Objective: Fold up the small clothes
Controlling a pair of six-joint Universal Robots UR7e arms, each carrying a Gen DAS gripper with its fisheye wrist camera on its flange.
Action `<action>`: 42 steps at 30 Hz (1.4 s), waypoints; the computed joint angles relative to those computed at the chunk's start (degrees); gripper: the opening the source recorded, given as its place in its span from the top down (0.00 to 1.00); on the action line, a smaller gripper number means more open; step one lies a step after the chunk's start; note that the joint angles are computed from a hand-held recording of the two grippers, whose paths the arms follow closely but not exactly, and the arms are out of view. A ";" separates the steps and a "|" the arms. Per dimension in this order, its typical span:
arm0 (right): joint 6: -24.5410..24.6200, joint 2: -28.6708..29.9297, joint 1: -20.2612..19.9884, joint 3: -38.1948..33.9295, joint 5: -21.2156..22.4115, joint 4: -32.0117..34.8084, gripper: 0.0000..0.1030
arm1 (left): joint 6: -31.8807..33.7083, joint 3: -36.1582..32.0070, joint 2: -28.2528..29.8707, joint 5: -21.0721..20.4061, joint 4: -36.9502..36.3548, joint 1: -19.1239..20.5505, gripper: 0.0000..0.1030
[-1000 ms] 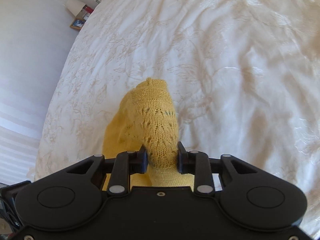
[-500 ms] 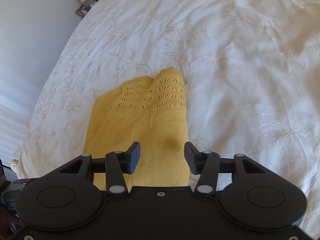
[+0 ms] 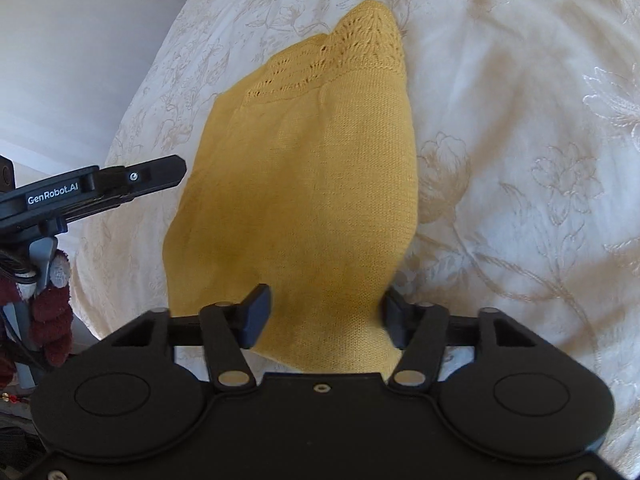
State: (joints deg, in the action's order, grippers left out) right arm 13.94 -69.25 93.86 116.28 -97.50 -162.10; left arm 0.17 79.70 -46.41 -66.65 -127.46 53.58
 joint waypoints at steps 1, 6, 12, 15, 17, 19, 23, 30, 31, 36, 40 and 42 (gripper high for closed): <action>2.26 -0.80 -0.88 -0.22 3.32 1.22 0.70 | 0.19 -0.44 0.34 0.20 -0.04 0.03 0.75; 9.78 -7.18 -4.73 3.19 13.99 -0.91 0.75 | 0.91 -1.79 2.46 1.50 -1.14 0.25 0.66; 8.01 -8.29 -1.05 -1.00 -7.29 15.03 0.76 | -1.45 -2.87 5.17 7.26 2.95 0.42 0.63; 7.29 -8.40 0.86 -0.13 -10.83 12.30 0.69 | -1.44 -0.88 4.30 8.73 2.02 -0.04 0.54; 5.89 -7.71 2.75 -0.27 -13.71 11.37 0.50 | -2.75 0.32 3.61 10.10 2.63 -0.38 0.41; 3.77 -7.00 4.31 -0.83 -15.90 11.08 0.39 | -7.12 0.79 3.03 11.27 5.34 -0.29 0.18; -1.32 -5.54 6.90 -2.20 -19.32 10.23 0.32 | -15.80 3.09 0.22 6.86 6.87 1.17 0.08; -7.81 -2.94 10.82 -4.28 -24.58 5.01 0.05 | -13.92 11.11 -5.67 10.08 1.52 -1.45 0.05; -8.69 -2.00 11.35 -4.94 -25.09 3.27 0.01 | -13.78 12.52 -6.82 10.77 0.27 -2.29 0.05; -10.52 -1.01 13.48 -6.09 -28.28 0.37 0.01 | -14.71 16.50 -10.63 13.44 -3.49 -5.73 0.01; -11.77 -0.92 14.93 -6.12 -30.12 -1.05 0.01 | -15.89 17.86 -11.94 15.82 -4.68 -8.22 0.00; -11.43 -0.79 15.54 -6.03 -31.47 -1.84 0.01 | -16.65 17.88 -11.98 16.85 -4.20 -9.40 0.00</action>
